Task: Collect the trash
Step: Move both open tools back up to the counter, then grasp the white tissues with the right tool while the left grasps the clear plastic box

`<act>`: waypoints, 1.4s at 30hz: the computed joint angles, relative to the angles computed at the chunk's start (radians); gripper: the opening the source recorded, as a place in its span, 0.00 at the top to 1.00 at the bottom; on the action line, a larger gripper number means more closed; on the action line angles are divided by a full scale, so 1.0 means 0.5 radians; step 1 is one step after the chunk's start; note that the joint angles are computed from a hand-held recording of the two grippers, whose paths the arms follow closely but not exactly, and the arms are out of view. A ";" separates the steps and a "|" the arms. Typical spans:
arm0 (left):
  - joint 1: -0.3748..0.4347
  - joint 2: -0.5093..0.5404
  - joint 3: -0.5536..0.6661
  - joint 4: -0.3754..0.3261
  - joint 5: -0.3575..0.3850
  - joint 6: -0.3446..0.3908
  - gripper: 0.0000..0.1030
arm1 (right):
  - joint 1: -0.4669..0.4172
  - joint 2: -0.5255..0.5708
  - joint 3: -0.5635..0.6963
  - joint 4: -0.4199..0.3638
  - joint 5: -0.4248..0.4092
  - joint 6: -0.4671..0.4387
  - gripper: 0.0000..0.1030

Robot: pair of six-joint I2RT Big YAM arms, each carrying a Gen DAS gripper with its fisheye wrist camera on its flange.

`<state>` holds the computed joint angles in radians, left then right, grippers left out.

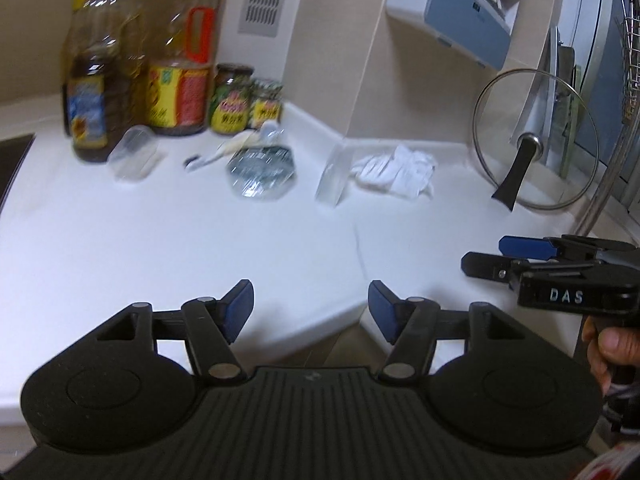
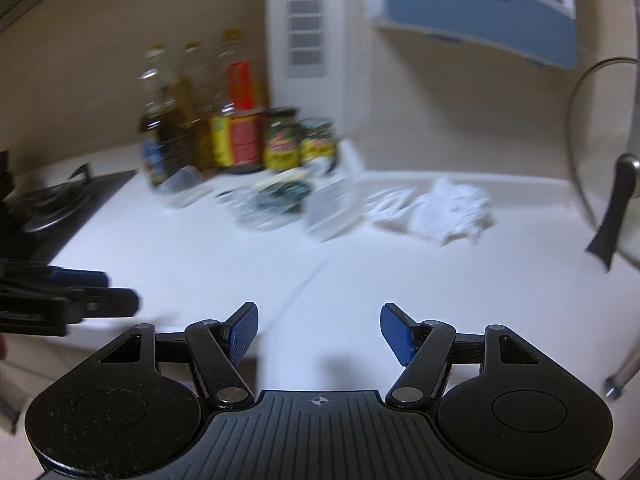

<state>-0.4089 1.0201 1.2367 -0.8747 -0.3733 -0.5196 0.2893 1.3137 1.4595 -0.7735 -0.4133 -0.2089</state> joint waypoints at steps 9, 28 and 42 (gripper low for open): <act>0.110 0.381 0.296 0.069 0.087 0.188 0.35 | -0.158 0.405 0.411 -0.003 0.037 -0.026 0.31; 0.245 1.131 0.904 0.142 0.053 0.669 0.28 | -0.112 1.230 1.370 -0.315 -0.052 -0.727 0.26; 0.259 1.298 1.057 0.122 0.045 0.761 0.34 | -0.049 1.425 1.581 -0.382 0.003 -0.705 0.68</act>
<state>-0.2797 1.6690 1.7652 -0.8138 -0.3509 -0.1394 0.2647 2.0260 2.2501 -0.9647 -0.4119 -0.5616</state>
